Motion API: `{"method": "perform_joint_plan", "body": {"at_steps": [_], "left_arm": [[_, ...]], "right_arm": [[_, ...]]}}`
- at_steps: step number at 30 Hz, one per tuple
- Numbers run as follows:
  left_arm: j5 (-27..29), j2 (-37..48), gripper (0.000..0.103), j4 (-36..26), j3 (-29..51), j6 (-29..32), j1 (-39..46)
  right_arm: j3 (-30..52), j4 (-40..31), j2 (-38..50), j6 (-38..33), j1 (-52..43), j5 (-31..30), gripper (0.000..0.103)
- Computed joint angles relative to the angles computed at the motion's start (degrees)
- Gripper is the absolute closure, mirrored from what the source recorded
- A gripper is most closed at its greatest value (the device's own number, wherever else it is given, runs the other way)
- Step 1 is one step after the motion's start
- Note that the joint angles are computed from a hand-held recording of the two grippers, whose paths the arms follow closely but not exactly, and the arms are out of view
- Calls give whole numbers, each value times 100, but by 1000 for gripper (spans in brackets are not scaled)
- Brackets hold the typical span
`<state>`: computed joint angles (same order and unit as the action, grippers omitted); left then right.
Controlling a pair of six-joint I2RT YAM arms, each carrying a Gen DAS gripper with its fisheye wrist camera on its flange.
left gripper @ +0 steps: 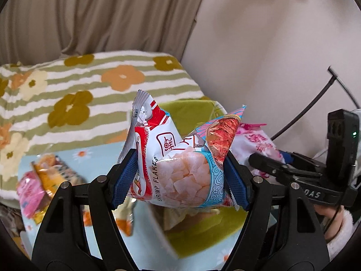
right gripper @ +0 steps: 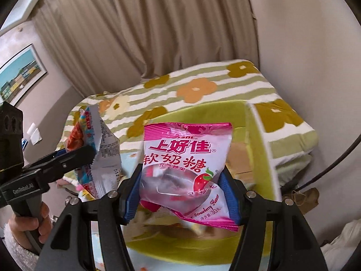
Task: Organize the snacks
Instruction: 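Carry both bags into the yellow box and open both tools to release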
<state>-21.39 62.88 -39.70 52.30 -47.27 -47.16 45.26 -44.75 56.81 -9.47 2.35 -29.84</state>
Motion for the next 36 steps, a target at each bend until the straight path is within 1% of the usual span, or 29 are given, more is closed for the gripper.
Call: {"method": "perform_joint_plan", "body": {"at_steps": [2,5,11,13,14,15,16,17,20,22,24,27,32,34,35,36], "left_arm": [[307,576,31,234,159,126,244],[642,1149,31,500,302,303,534],[970,1887,31,775,493,726,921],[983,2096,28,724,665,845,1025],[964,2225,25,670,771,909,1072],[964,2310,13,596,853,966,1110],[974,2375,6,544,912,1016,1135],[995,2406,1,522,940,1076,1163],[1035,2315,1,510,848,1208,1209],[985,2175,1,458,719,1174,1178],[896,2039,1,369,609,1093,1103],[605,1915,1,207,493,983,930],[598,1676,1,193,296,756,853],[560,1566,1,176,229,670,832],[528,1522,1,143,223,645,832],[464,1465,1,89,205,578,781]], "right_arm": [[96,102,392,-117,-248,-86,44],[227,203,829,-278,-490,-194,44],[278,459,1256,-127,-484,-53,44],[321,525,1378,-83,-452,-17,44],[356,582,1472,-47,-414,32,44],[393,640,1574,-21,-400,48,44],[438,678,1669,23,-386,44,44],[475,710,1744,57,-377,38,44],[534,770,1877,127,-304,110,44],[541,788,1941,121,-263,178,44],[556,822,2043,92,-210,250,44],[550,851,2152,62,-95,387,43],[632,914,2358,120,87,398,43],[555,1156,2293,165,189,470,37],[439,1398,2147,179,250,514,20],[337,1566,2031,150,272,510,0]]}}
